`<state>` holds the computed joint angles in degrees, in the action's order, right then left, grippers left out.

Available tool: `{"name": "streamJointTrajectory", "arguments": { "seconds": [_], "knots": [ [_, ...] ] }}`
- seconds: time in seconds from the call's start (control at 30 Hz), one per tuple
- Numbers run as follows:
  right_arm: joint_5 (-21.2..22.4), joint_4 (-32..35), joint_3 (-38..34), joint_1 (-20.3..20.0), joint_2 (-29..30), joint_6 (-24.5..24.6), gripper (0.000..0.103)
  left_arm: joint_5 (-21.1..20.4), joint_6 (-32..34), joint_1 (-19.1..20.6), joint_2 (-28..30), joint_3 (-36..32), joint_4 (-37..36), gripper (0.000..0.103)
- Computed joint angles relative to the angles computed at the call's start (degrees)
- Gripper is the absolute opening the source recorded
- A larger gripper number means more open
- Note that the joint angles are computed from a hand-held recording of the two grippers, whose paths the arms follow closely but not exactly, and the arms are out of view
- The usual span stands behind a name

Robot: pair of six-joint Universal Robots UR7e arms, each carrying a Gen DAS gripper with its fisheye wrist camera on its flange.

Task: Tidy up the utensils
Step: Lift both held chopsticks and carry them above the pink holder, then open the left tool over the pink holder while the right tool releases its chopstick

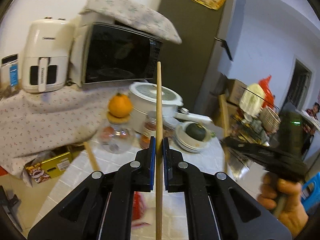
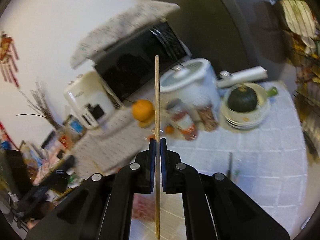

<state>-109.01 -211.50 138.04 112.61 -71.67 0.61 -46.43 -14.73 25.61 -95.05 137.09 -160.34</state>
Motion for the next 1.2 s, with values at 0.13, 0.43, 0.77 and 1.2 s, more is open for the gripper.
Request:
{"name": "streamJointTrajectory", "arguments": {
  "seconds": [0.13,0.43,0.77,1.2],
  "knots": [
    [9.1,-4.5,0.9,-0.8,1.0,-0.8,0.005,1.3,0.7,2.8,1.5,1.7,-6.6,0.006],
    [12.4,-4.7,1.4,0.6,1.3,-1.3,0.005,4.5,9.7,5.5,10.8,4.1,-27.6,0.006],
    [12.0,-5.0,1.4,0.5,1.9,-1.6,0.005,5.5,16.2,6.9,16.5,6.4,-39.1,0.006],
    [-2.3,-15.2,-1.4,5.4,11.0,-1.9,0.005,4.9,8.3,5.9,10.1,8.5,-25.6,0.008]
  ]
}}
